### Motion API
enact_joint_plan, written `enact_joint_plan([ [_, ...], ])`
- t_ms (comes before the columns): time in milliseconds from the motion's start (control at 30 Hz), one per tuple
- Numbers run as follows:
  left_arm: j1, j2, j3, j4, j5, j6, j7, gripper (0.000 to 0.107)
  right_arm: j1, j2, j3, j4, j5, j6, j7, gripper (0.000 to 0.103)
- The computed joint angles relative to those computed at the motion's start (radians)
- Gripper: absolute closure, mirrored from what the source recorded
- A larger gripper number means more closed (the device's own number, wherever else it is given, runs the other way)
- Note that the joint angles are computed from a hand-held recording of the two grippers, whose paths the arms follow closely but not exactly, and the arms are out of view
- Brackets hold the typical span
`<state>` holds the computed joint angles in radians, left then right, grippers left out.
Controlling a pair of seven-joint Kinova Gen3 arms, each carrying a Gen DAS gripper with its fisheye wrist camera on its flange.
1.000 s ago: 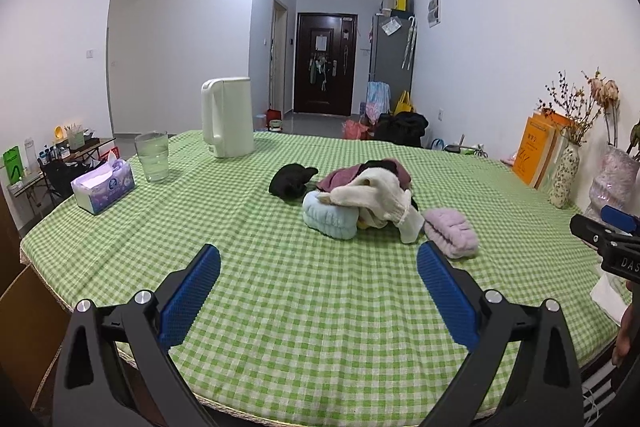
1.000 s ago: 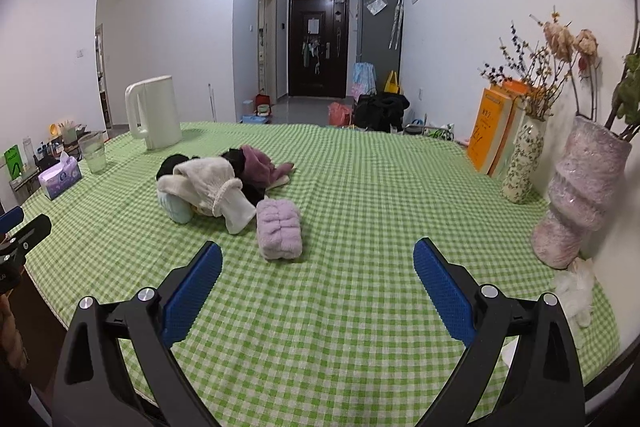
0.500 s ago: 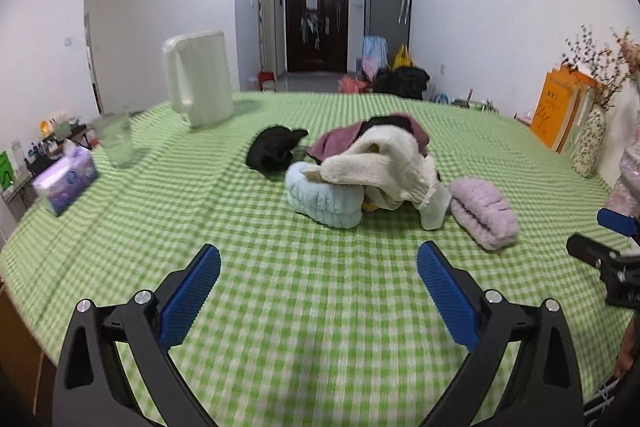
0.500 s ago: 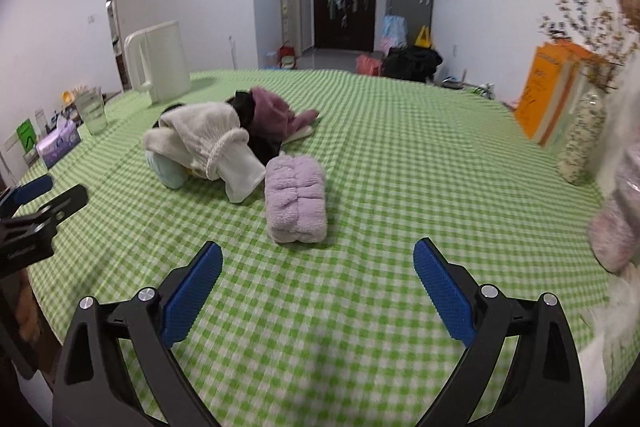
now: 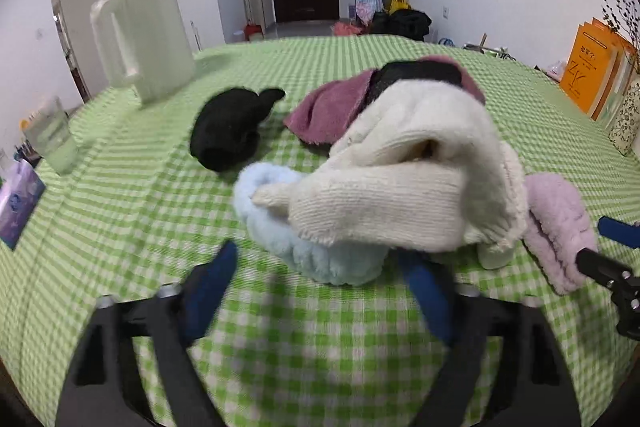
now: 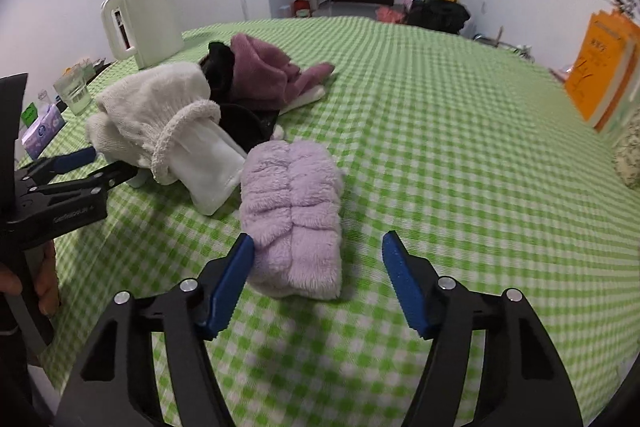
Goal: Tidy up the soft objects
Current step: 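Grasp the light blue slipper with the left tool while the right tool grasps the lilac slipper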
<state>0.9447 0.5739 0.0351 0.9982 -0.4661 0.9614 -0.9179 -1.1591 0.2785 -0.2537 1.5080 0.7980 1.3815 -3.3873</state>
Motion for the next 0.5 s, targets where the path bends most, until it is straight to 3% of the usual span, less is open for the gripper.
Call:
enact_joint_plan([
  [100, -0.036, -0.014, 0.022, 0.026, 0.05, -0.041, -0.008, 0.069, 0.023, -0.007, 0.0, 0.019, -0.005, -0.06, 0.017, 0.049],
  [133, -0.038, -0.026, 0.02, 0.046, 0.054, -0.058, -0.002, 0.078, 0.026, -0.015, 0.001, 0.031, -0.002, -0.088, 0.013, 0.062],
  [200, -0.034, -0.049, 0.019, 0.08, 0.05, -0.076, 0.005, 0.086, 0.046, -0.026, -0.018, 0.044, 0.007, -0.123, -0.001, 0.071],
  [267, -0.031, -0.083, 0.02, 0.124, 0.045, -0.094, 0.016, 0.088, 0.024, -0.022, -0.006, 0.03, 0.013, -0.107, 0.005, 0.08],
  [500, -0.003, -0.262, 0.018, 0.309, -0.073, -0.151, 0.181, 0.088, -0.06, -0.022, -0.03, -0.03, 0.067, 0.0, -0.017, 0.09],
])
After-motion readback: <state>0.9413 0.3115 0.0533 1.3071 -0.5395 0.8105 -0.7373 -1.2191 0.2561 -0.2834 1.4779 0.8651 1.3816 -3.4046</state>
